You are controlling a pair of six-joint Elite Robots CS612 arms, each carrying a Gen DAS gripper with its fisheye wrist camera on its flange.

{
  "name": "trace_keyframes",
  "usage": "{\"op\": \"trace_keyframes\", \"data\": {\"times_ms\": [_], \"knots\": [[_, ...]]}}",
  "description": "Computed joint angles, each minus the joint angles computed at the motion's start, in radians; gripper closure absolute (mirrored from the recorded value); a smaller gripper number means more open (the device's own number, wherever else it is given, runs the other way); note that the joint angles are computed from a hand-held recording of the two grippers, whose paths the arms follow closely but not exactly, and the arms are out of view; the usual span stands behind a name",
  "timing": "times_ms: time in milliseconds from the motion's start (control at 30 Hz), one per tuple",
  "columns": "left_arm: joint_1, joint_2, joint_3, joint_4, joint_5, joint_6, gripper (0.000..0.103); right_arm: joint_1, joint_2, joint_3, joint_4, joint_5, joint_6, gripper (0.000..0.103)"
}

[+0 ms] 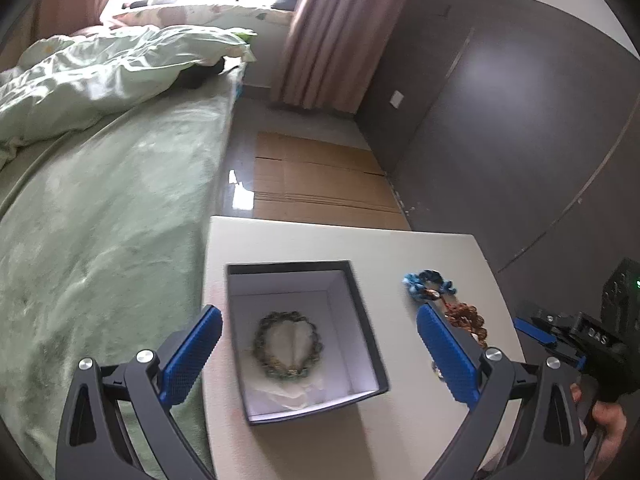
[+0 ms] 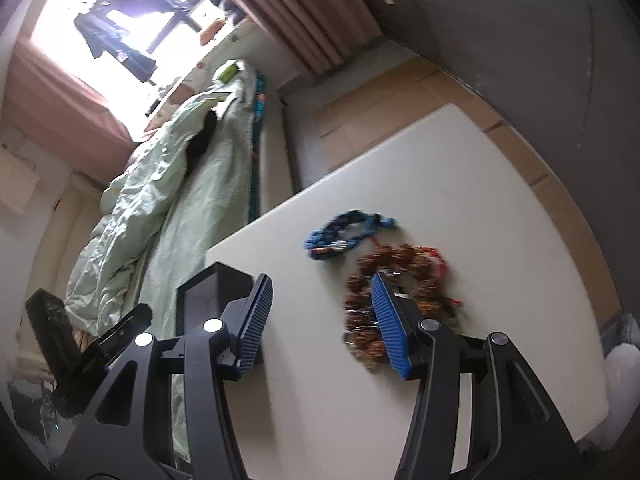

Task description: Organize jewelry

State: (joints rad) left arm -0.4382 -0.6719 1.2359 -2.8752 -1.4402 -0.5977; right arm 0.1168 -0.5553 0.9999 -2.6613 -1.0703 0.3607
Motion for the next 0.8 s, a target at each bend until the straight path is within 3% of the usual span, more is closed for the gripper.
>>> {"op": "trace_keyframes", "data": {"times_ms": [300,600,800], "knots": [[-0.024,0.029,-0.054,0.035,-0.021,0.062,0.024,-0.014,0.018,-0.020,0.083,-0.065,0.016,0.050],[-0.047,0.067,-0.114,0.080,-0.039,0.126,0.046,-0.013,0.058,-0.087,0.195,-0.095,-0.019,0.051],[-0.051,0.094,-0.158,0.108,-0.062,0.143,0.051,-0.005,0.088,-0.144,0.263,-0.130,-0.065,0.051]]}}
